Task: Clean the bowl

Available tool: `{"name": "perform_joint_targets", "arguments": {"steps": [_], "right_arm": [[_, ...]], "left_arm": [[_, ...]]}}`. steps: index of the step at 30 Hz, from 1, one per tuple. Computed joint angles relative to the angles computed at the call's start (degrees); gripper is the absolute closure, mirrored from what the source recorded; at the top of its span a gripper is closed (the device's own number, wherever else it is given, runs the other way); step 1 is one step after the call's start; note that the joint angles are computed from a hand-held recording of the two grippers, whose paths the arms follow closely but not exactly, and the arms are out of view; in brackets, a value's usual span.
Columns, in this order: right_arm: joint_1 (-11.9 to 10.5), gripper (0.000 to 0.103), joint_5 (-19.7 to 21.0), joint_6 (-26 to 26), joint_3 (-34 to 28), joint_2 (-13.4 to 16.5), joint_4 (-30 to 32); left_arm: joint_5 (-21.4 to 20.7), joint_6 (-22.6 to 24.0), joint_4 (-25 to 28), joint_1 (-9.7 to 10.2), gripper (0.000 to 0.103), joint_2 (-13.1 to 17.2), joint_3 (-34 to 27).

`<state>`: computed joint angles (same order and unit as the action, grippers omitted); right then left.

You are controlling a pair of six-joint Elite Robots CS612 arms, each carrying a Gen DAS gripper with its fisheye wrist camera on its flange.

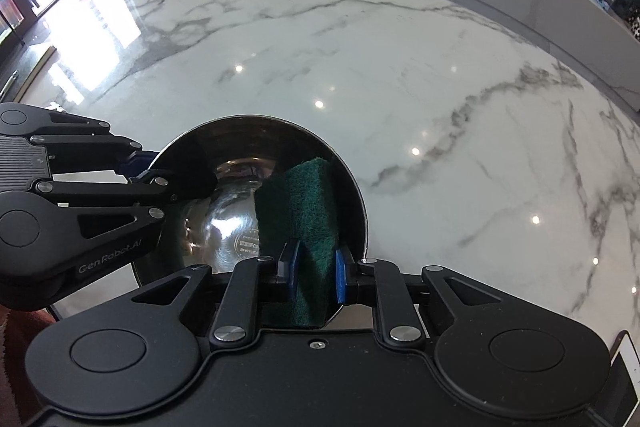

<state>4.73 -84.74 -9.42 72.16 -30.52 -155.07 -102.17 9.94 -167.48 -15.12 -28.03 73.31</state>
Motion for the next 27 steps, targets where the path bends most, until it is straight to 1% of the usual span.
{"name": "perform_joint_targets", "arguments": {"steps": [3,6,9,11,13,14,16,18,22,27], "right_arm": [[0.0,0.088,-0.4,0.2,0.3,-0.1,-0.2],[0.0,0.088,-0.5,0.1,0.4,-0.2,-0.3],[0.0,0.088,-0.9,0.2,0.7,-0.3,-0.6],[-0.2,0.088,-0.6,0.6,0.9,-0.4,-0.6],[-0.3,0.088,-0.3,1.2,1.0,-0.5,-0.5],[-0.4,0.088,-0.3,1.4,1.1,-0.6,-0.4],[-0.6,0.088,-0.2,2.1,1.6,-0.8,-0.7],[-1.0,0.088,0.8,3.6,2.2,-1.0,-1.2],[-1.8,0.088,2.6,5.3,2.8,-1.2,-1.6],[-2.0,0.088,3.2,3.7,1.0,-0.8,1.7]], "left_arm": [[0.1,0.0,0.7,-0.16,0.091,0.0,-0.1],[2.1,0.1,2.7,-0.63,0.085,0.0,-0.6],[2.6,0.5,3.5,-0.83,0.084,0.1,-0.8],[2.6,0.9,3.9,-0.9,0.087,0.0,-0.8],[2.6,2.9,5.0,-1.17,0.092,-0.1,-1.1],[2.8,4.2,5.6,-1.37,0.092,-0.1,-1.3],[3.0,5.3,6.8,-1.61,0.092,-0.2,-1.7],[2.6,5.9,7.4,-1.68,0.092,-0.1,-2.1],[0.4,4.4,10.4,-1.35,0.093,0.6,-4.3],[-1.4,2.0,15.1,-1.01,0.094,1.8,-7.8]]}}
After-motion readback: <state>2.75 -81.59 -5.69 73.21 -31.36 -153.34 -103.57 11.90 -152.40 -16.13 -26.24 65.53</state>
